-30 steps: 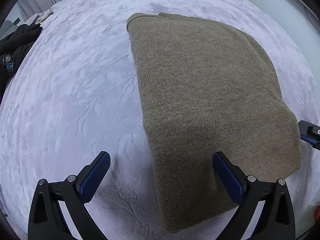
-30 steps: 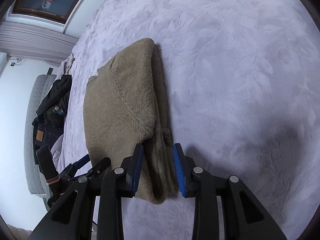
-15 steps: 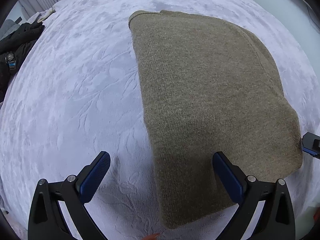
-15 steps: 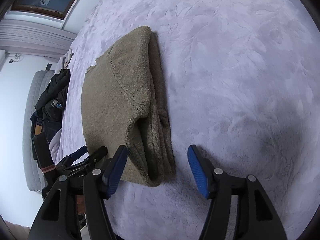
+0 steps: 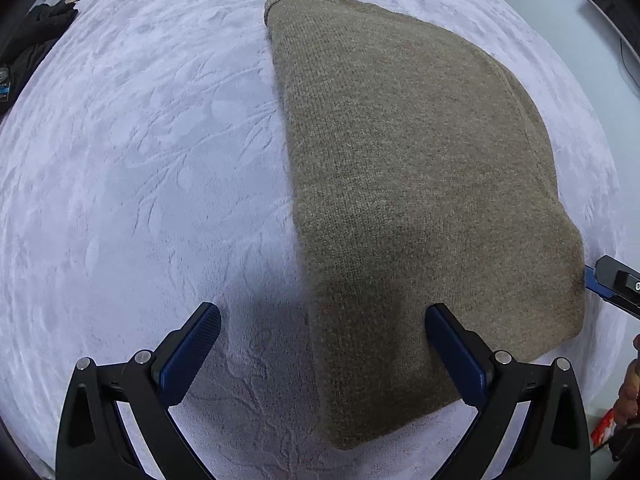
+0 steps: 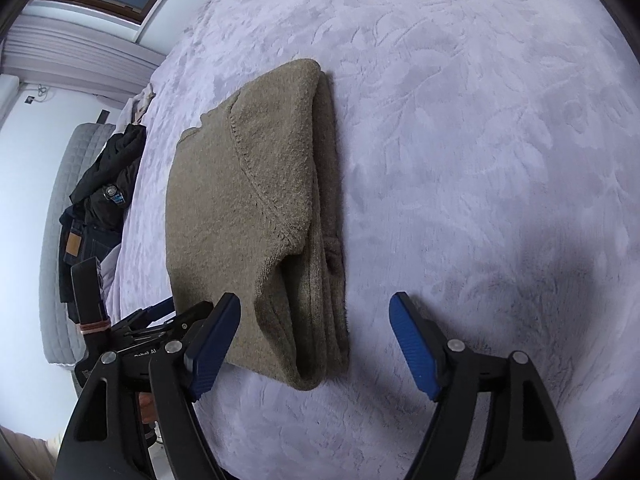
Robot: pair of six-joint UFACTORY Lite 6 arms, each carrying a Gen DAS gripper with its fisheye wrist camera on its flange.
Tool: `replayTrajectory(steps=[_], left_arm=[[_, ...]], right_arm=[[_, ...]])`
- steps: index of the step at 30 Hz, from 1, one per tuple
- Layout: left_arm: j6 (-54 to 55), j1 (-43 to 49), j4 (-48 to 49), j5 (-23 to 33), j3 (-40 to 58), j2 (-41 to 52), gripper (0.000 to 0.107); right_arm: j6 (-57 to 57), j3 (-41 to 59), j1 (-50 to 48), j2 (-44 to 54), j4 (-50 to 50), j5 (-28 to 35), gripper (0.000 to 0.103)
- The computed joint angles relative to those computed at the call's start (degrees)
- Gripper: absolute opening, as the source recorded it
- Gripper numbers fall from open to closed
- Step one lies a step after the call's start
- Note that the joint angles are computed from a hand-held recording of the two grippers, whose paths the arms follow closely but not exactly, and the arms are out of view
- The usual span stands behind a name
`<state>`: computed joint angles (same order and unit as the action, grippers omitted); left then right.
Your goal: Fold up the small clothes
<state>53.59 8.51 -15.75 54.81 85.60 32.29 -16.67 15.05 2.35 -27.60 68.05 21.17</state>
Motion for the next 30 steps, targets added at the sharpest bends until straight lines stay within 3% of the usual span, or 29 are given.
replayTrajectory(steps=[7, 12, 20, 26, 30], left_arm=[[5.36, 3.34, -3.96, 8.53, 10.60, 6.18, 0.103], [4.78, 3.19, -4.32, 8.64, 12.10, 7.36, 0.103], [5.40, 2.45, -7.73, 13.87, 18.03, 11.12, 0.103], [5.42, 1.04, -9.41, 21.97, 26.24, 18.01, 0.103], [6.00, 0.21, -10.51, 27.30, 29.93, 22.04, 0.103]], right_arm=[[-11.58, 3.01, -4.56, 5.84, 6.56, 2.93, 0.079], [-18.87, 6.80, -8.58, 11.48, 9.82, 4.72, 0.079], [-31.79, 16.72, -14.93, 25.49, 15.48, 9.34, 0.079], [-44.72, 20.97, -19.47, 35.87, 25.87, 17.53, 0.079], [-50.04, 25.91, -22.25, 45.25, 26.65, 24.35, 0.079]])
